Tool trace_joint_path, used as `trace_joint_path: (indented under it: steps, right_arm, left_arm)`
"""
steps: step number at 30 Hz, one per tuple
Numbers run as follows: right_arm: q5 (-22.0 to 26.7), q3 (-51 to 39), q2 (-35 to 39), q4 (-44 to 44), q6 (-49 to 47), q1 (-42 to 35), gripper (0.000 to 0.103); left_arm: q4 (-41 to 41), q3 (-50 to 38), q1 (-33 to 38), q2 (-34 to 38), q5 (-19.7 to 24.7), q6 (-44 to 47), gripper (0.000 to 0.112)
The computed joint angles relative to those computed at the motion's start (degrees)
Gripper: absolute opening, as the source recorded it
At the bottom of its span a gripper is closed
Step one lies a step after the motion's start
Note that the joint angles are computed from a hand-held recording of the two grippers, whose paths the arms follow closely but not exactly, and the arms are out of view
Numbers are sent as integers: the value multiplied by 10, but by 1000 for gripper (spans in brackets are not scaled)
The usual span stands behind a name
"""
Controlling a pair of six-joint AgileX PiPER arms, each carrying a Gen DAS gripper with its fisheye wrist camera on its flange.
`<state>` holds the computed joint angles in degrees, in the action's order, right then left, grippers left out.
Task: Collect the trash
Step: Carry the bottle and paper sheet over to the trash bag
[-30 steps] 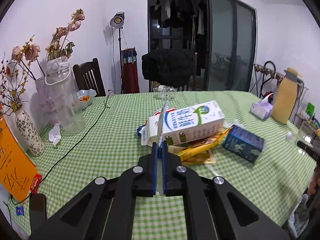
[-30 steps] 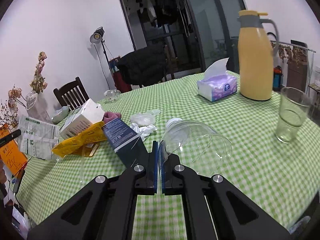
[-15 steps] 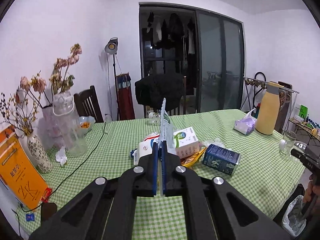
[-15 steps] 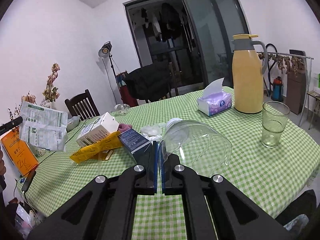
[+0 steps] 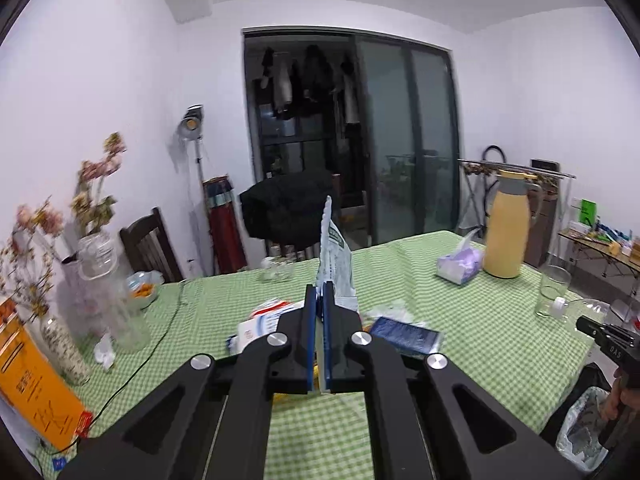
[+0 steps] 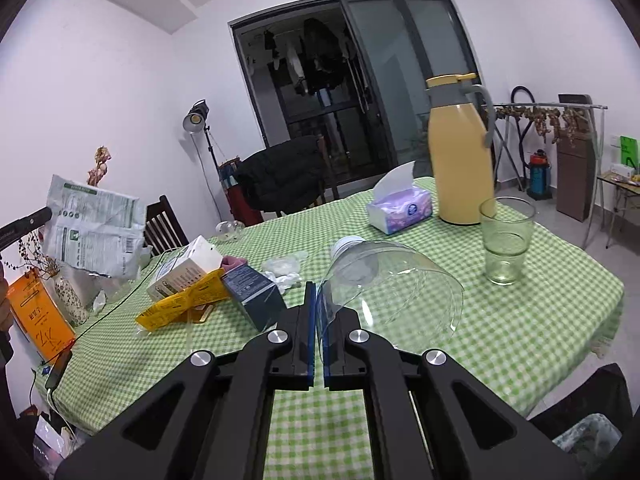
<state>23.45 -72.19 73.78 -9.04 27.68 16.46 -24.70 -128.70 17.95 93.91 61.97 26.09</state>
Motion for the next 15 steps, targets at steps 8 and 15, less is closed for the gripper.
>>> trace_joint_path:
  steps: [8,15]
  right_arm:
    - [-6,82,-84,15,-9,-58,3]
    - [11,157,-166,47,-46,-137,3]
  left_arm:
    - [53,-18,-147,22,7,-50,0]
    - [57,15,-249,21,8,-68,0]
